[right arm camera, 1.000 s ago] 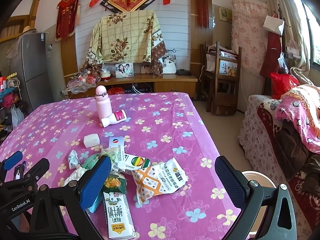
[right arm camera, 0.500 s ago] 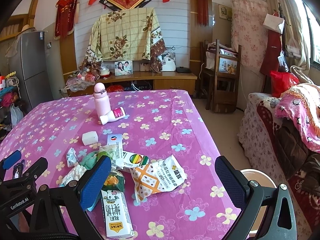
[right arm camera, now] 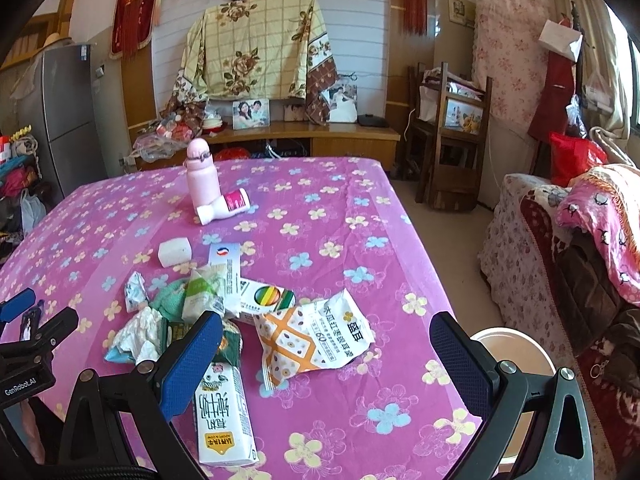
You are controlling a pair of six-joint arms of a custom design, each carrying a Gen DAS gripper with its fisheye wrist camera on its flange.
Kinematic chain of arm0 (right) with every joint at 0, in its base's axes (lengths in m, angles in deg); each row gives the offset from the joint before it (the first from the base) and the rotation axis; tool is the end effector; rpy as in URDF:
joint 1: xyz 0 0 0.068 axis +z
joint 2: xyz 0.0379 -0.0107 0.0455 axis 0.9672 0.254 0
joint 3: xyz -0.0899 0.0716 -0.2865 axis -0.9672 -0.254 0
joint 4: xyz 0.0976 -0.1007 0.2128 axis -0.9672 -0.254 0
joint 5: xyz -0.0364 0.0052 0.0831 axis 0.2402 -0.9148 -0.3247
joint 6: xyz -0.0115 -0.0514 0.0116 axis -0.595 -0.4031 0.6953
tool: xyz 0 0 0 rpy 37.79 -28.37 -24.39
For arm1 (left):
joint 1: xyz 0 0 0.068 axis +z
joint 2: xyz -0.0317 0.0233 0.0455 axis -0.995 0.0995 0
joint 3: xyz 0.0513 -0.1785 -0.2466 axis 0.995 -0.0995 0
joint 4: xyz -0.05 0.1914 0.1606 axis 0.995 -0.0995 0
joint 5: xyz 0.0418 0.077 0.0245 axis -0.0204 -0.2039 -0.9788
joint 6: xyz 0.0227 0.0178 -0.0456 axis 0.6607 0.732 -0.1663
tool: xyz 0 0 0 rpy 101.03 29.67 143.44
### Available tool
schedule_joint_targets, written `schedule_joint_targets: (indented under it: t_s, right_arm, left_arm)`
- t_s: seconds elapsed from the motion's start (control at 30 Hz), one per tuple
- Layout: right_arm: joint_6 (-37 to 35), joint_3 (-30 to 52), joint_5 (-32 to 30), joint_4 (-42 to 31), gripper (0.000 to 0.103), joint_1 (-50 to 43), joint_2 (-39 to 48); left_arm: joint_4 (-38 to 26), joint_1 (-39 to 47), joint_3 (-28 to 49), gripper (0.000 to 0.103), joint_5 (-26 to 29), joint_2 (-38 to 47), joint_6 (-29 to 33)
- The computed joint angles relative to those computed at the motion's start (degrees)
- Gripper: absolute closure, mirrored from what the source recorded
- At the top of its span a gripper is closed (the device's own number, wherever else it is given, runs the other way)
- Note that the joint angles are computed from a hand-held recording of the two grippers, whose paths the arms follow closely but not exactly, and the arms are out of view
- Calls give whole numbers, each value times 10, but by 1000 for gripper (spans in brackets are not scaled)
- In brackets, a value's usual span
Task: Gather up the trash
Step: 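Grasp the crumpled white tissue with the left tool while the right tool reaches for the milk carton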
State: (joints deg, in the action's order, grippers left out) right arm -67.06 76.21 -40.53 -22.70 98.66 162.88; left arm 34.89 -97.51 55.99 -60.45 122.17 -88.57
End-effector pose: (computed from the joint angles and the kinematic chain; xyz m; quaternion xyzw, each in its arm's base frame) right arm 0.3026 0.1294 0.2369 -0.1652 0.8846 0.0762 0.4294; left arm 0.2006 -0.0319 0.2133 -0.1512 0.8875 0.0703 0.4296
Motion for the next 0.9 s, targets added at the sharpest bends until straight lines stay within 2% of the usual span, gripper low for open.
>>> schedule_joint_targets:
  t_s: [0.27, 0.43, 0.53, 0.6, 0.8, 0.9]
  right_arm:
    - [-6, 39, -47, -51, 0, -23, 54]
    - [-23, 77, -124, -104, 0, -52, 104]
    - [-42, 120, -125, -159, 0, -57, 141]
    - [-56, 134, -120, -172, 0, -61, 155]
    - [-75, 162, -157, -179, 0, -80, 195]
    - [-58, 195, -183, -193, 7, -84, 235]
  left_arm:
    - [21, 21, -15, 0, 53, 32, 33]
    - [36, 39, -13, 1, 97, 67, 63]
    - [46, 53, -9, 8, 120, 90, 77]
    - [53, 68, -2, 11, 140, 110, 86]
    - [74, 107, 26, 11, 184, 181, 98]
    - [79, 113, 45, 11, 190, 216, 107]
